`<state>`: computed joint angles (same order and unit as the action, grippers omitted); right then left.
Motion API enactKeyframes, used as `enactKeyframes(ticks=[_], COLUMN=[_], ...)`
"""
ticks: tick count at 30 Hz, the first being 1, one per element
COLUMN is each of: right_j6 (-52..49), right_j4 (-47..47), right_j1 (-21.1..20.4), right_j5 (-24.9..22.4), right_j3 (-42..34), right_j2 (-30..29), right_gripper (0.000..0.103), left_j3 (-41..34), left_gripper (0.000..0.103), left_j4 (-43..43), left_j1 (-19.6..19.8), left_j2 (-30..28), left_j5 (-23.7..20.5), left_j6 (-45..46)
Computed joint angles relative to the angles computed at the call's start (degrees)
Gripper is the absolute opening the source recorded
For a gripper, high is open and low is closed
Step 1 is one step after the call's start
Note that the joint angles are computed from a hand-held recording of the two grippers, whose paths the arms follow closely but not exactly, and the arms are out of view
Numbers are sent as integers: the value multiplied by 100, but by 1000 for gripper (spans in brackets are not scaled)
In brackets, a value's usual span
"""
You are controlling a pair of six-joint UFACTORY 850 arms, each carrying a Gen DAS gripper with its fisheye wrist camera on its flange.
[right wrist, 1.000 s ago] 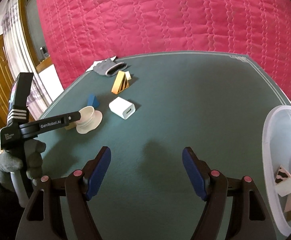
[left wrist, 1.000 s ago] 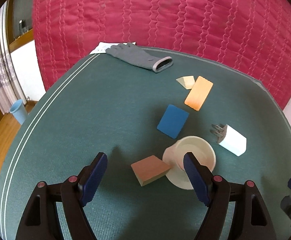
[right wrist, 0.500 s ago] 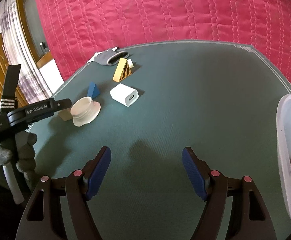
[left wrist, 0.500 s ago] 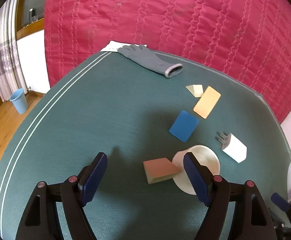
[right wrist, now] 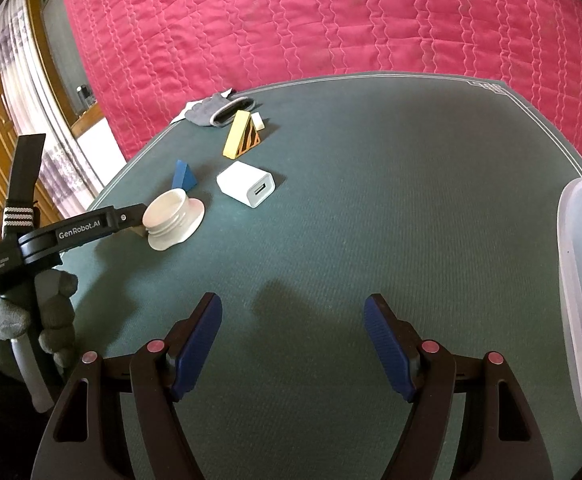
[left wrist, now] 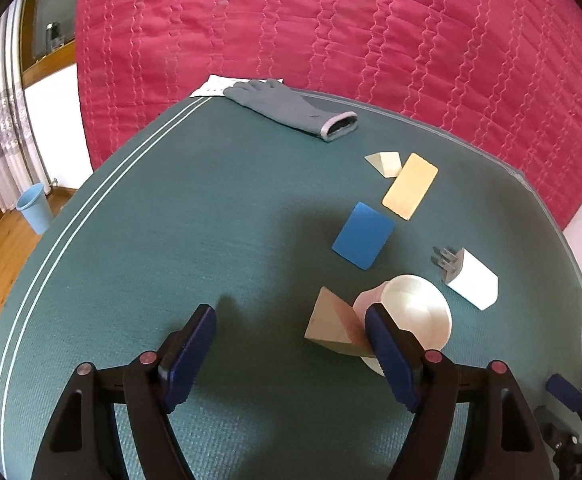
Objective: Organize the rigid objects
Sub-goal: 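Grasp the tan triangular wedge with the left tool while the right tool approaches the white cup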
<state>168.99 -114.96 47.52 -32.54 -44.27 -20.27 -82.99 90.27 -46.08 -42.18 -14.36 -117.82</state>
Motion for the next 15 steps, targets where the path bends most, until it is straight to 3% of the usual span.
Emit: enactKeyframes(ticks=[15], right_j6=[-12], right_j4=[5], right_j1=[5], right_j5=[2], right_j3=[-12], right_j2=[-11], right_gripper=[75], left_j3=[-56], left_gripper=[70], left_j4=[-279], left_j1=[-23], left_j2=[-45], left_j5=[8], left_j6=[367])
